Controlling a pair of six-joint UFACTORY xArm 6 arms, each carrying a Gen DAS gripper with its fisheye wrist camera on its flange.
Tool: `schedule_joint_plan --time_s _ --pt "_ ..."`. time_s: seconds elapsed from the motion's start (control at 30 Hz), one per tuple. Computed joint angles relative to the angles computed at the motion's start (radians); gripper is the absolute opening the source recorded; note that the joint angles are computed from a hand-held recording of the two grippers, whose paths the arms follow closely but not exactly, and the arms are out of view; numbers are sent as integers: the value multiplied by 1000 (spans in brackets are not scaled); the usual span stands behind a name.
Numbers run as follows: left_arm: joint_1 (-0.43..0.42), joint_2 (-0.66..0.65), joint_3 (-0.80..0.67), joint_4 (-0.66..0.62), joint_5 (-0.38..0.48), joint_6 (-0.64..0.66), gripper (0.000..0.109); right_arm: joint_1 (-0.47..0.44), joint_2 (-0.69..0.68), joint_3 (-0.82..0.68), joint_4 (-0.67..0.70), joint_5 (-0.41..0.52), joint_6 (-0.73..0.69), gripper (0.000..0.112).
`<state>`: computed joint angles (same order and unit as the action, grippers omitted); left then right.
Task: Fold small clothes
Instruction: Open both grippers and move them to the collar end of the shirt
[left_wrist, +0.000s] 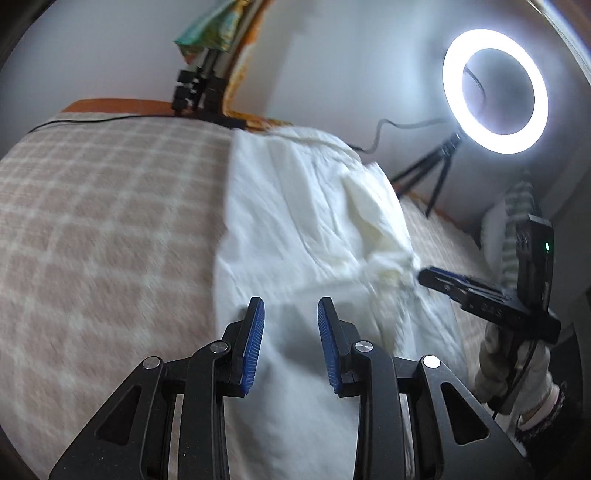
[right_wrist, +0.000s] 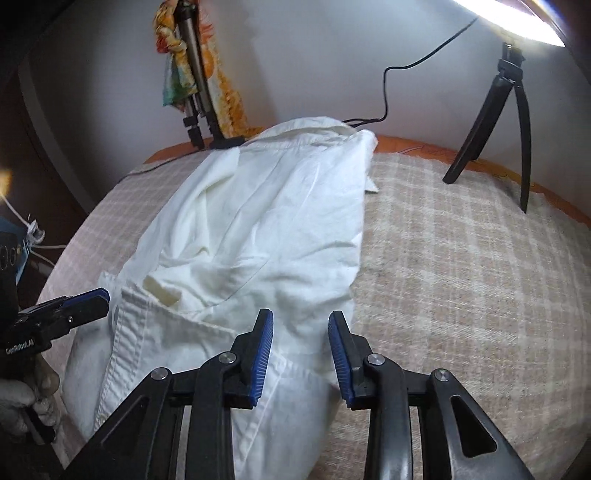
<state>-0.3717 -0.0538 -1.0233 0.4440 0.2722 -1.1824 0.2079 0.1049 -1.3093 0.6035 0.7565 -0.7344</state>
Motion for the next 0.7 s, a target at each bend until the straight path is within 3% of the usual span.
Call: schedule_joint_plan --time_s 0.1,0.17,0.3,0.43,0.6,0.63,0.7 --pt "58 21 -19 -69 -45 54 37 -22 66 -84 35 14 39 50" --pt "95 51 -45 -119 -73 88 53 -42 125 -160 79 54 56 55" --pt "125 129 -122 -305 -56 258 53 -60 258 -328 97 157 106 56" --pt "135 202 -202 -285 15 284 53 -36 360 -432 6 126 161 48" --pt "152 263 -261 -237 13 260 53 -11 477 -583 -160 56 292 41" --pt "153 274 -270 -278 0 293 53 -14 498 -621 -163 72 319 42" --pt "155 298 -299 -327 -4 343 53 -39 537 -701 -46 141 308 43"
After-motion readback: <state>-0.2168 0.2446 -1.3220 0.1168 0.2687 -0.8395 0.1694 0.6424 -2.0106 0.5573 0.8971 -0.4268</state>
